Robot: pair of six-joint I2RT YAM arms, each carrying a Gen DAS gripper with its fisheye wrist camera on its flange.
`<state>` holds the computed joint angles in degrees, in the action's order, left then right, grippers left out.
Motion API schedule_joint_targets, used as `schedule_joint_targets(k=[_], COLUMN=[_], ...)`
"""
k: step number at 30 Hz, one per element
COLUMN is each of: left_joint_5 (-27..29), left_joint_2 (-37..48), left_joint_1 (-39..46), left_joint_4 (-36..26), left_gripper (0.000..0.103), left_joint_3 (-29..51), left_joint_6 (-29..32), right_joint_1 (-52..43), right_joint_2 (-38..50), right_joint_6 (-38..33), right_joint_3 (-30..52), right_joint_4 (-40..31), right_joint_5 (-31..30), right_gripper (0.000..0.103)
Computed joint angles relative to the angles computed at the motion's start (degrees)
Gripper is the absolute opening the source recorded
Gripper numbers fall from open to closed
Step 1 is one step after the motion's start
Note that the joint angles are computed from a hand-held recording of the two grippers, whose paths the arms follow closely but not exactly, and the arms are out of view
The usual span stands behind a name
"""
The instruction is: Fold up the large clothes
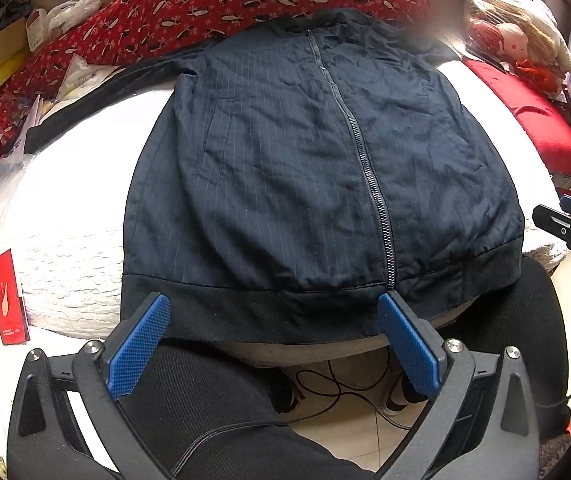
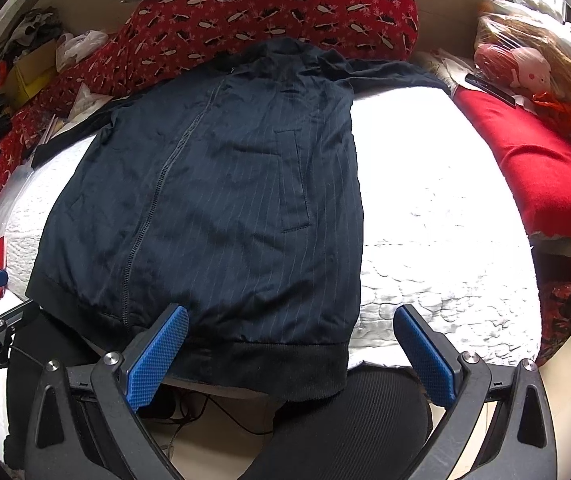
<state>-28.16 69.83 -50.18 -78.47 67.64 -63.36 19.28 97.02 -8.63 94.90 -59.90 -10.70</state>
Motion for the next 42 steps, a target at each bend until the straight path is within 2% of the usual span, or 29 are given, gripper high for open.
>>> schedule_joint_targets(k=[42], left_joint_5=[-0.62], left_joint_2=[-0.22], left_joint_1=[-0.91], left_joint_4=[-0.05], left_gripper=[0.103], left_joint_3=[0.46], left_joint_6=[-1.12], right_joint_1=[-0.49], right_joint_2=[-1.74], right_joint_6=[-0.48], right_joint_3=[-1.73], right_joint_4=[0.57], right_joint_5=[-1.26], right_gripper=[0.102])
